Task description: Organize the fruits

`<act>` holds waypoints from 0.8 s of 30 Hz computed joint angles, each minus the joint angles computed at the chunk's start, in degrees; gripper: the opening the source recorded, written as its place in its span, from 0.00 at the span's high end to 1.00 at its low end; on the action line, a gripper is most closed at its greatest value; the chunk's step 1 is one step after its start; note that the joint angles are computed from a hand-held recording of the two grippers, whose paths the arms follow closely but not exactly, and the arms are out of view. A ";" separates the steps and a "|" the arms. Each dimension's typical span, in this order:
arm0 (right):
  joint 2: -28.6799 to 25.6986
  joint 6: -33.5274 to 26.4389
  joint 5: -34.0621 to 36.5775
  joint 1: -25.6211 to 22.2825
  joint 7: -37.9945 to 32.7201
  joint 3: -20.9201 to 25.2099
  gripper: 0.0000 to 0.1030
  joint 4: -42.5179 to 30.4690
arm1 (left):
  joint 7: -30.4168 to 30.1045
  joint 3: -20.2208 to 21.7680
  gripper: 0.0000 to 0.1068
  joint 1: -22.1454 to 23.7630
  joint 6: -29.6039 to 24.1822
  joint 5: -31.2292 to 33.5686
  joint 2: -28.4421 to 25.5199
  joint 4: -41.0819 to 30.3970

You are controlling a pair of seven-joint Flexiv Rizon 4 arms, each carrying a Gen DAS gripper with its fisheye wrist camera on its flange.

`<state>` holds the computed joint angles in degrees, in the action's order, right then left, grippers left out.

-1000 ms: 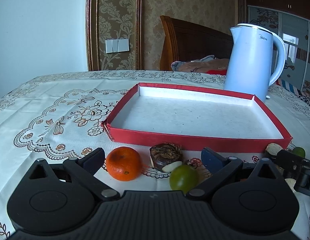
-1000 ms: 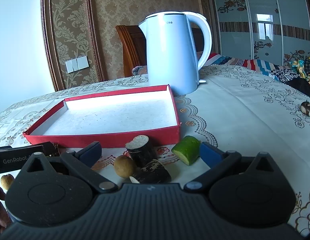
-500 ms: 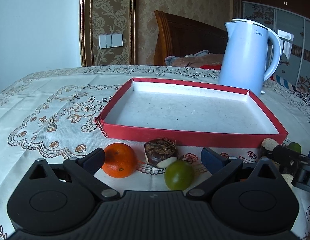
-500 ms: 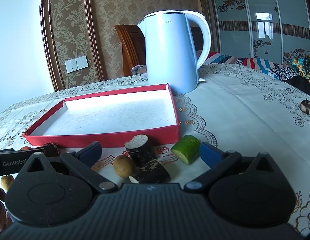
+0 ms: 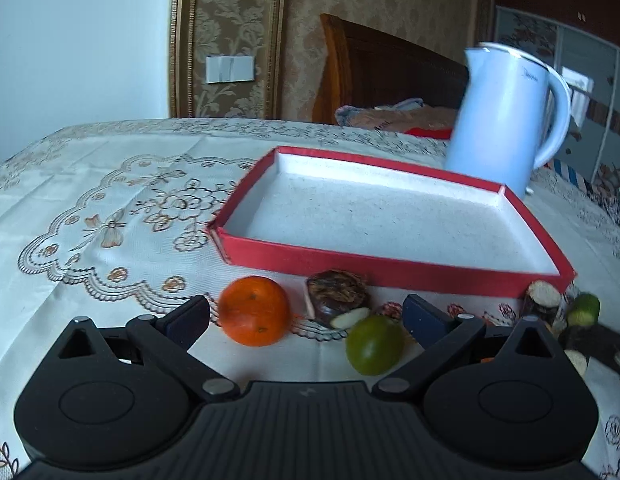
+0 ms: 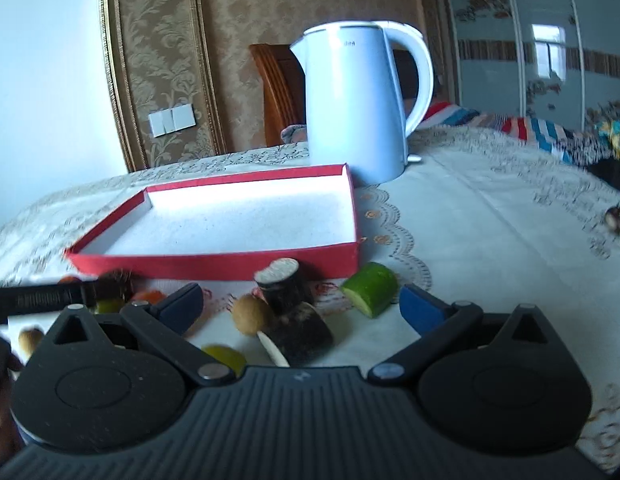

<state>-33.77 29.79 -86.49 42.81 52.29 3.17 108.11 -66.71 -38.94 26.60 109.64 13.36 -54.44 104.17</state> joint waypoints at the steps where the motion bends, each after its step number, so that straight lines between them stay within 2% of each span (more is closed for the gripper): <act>1: 0.59 -0.78 0.00 0.43 -0.23 0.25 0.00 0.84 | -0.32 0.44 0.04 -0.34 0.40 -0.36 0.14 -0.07; 4: 2.30 -0.87 -0.49 0.59 -0.53 1.39 0.00 3.16 | -0.61 2.07 0.04 -1.68 0.00 -0.78 0.84 -0.35; 6: 2.81 -1.65 -0.71 1.06 -1.72 2.02 0.00 3.98 | -0.06 1.72 0.04 -1.44 -0.11 -0.20 0.71 -0.33; 10: 2.62 -7.10 2.46 3.08 -4.93 2.64 0.00 3.66 | 0.23 2.22 0.04 -1.85 0.82 0.30 0.68 -0.40; 12: 2.71 -7.26 4.24 2.70 -5.66 2.97 0.00 3.53 | 0.38 1.32 0.04 -1.07 0.08 0.68 0.44 -0.37; 17: 2.78 -0.98 3.74 0.03 -6.83 2.69 0.00 4.10 | 0.61 0.62 0.04 -0.55 0.02 0.51 0.24 -0.19; 20: 2.60 1.37 2.08 -0.65 -7.31 2.15 0.04 4.15 | 0.64 0.03 0.04 -0.13 -0.76 0.03 0.23 -0.14; 24: 2.11 3.27 1.03 -1.30 -8.97 1.74 0.04 3.54 | 0.77 -1.38 0.04 1.23 -0.42 0.15 -0.18 0.32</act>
